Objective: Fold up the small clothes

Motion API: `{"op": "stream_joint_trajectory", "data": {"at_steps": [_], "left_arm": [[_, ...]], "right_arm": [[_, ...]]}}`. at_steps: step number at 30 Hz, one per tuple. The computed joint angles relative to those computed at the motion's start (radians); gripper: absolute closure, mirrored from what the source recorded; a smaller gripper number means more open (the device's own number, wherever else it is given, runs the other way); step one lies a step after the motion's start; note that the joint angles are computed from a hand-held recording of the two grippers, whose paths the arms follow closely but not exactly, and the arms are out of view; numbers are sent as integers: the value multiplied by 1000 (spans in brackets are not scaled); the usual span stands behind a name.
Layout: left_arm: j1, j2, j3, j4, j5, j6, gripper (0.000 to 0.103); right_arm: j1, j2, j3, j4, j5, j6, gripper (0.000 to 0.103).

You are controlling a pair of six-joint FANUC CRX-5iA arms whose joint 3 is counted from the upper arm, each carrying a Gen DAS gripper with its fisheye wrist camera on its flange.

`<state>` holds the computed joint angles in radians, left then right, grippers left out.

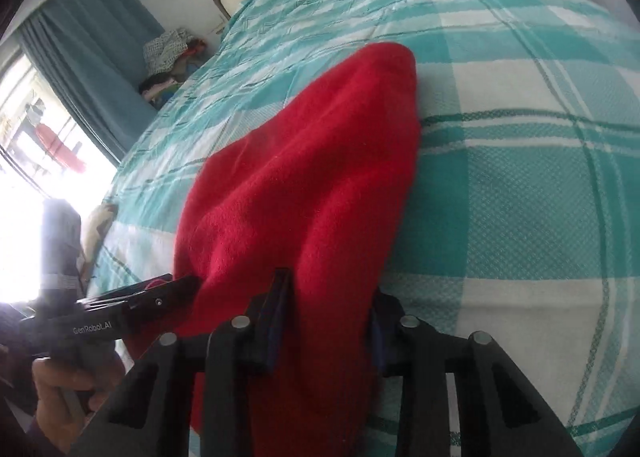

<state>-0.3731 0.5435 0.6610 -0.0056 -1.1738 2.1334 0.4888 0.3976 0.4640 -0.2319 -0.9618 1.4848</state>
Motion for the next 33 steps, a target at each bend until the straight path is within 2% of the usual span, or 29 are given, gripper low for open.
{"op": "stream_joint_trajectory", "data": {"at_steps": [2,4,7,14,15,17,19,20,22,23,26,27,28,30,33], "left_arm": [[-22,7,45,-60,-33,14,81],[-13,-17,33,-49,-12,23,83],[9,-58,33,-36,27,20,83],[25,-133,101,-97,65,3,82],[26,-139,91,-95,67,3,80],[19,-142,59,-114,61,16,69],[-16,-134,38,-198,5,66,28],[-38,-141,10,-245,-15,94,24],[-92,-175,-65,-341,-36,150,23],[-120,-193,-96,-385,-45,178,22],[-221,-227,-128,-550,-106,282,6],[-257,-241,-134,-611,-127,321,2],[-291,-251,-137,-664,-141,352,1],[-331,-267,-145,-720,-153,395,1],[-365,-242,-99,-745,-231,409,1]], "right_arm": [[81,-54,-106,202,104,-26,78],[115,-95,-163,284,174,-30,80],[111,-105,-118,260,191,-2,80],[80,-65,114,117,171,80,80],[71,-55,145,84,150,93,80],[56,-41,170,40,109,103,79],[46,-39,143,29,73,90,72],[41,-46,106,38,64,73,67],[47,-80,-11,116,73,1,37],[44,-114,-90,148,97,-24,34],[52,-222,-287,237,150,-91,33],[55,-256,-334,259,156,-106,26],[60,-291,-377,276,165,-115,16],[77,-363,-464,329,201,-157,9],[111,-442,-553,419,220,-241,5]]}}
